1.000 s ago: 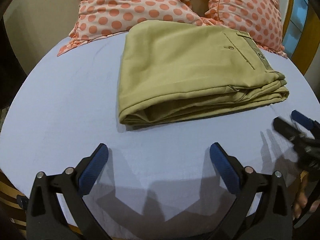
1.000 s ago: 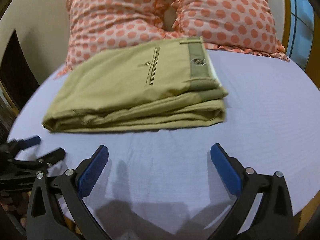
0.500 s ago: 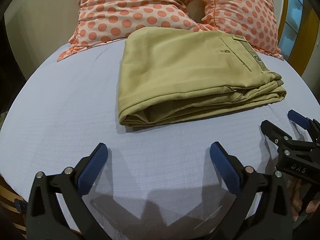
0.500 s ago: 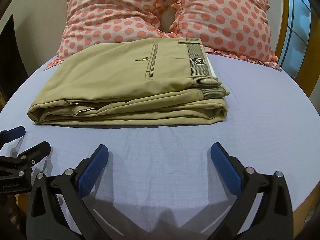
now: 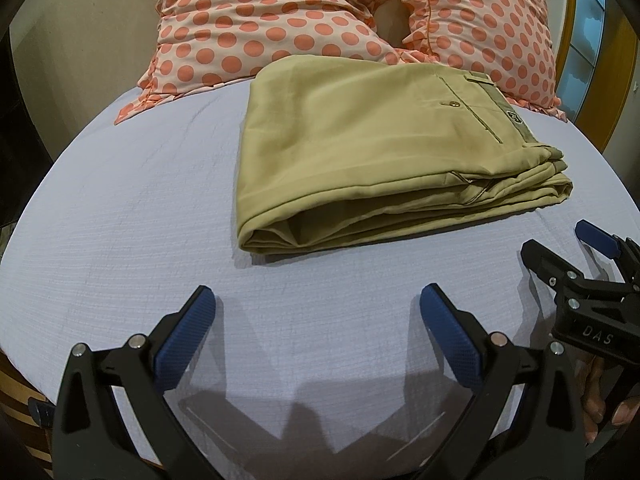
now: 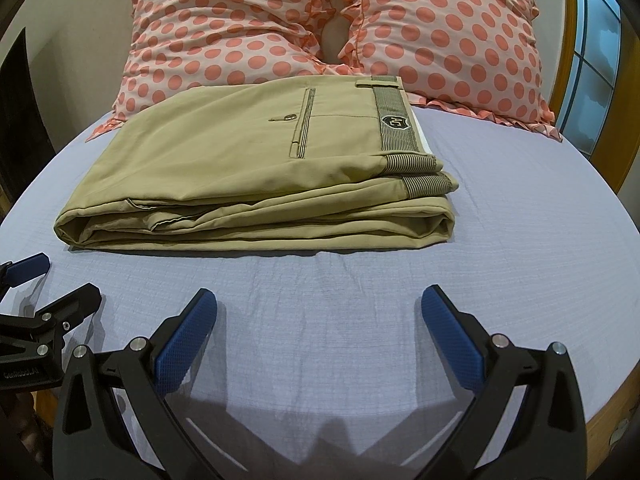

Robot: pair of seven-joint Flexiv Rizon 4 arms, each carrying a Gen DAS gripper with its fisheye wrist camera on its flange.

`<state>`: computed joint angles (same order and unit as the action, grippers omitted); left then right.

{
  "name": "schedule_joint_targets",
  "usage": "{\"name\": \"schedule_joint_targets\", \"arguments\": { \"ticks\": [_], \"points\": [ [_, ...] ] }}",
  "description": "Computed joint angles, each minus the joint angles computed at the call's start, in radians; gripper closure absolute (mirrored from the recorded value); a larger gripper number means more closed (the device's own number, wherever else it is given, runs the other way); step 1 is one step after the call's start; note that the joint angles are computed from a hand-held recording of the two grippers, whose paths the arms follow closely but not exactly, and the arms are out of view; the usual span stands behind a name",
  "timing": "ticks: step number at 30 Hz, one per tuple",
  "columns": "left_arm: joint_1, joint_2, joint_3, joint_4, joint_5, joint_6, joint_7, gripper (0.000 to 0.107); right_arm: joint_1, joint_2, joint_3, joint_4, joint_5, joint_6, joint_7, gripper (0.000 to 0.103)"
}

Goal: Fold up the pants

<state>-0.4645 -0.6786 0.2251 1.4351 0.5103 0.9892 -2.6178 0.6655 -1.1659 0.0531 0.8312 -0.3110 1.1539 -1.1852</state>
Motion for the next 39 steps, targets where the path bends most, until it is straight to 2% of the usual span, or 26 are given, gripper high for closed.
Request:
{"name": "schedule_joint_targets", "arguments": {
  "ticks": [39],
  "points": [
    [0.01, 0.001, -0.01, -0.006, -0.014, -0.015, 0.009, 0.006, -0.001, -0.002, 0.002, -0.007, 0.006, -0.004, -0.01, 0.001]
  ]
}}
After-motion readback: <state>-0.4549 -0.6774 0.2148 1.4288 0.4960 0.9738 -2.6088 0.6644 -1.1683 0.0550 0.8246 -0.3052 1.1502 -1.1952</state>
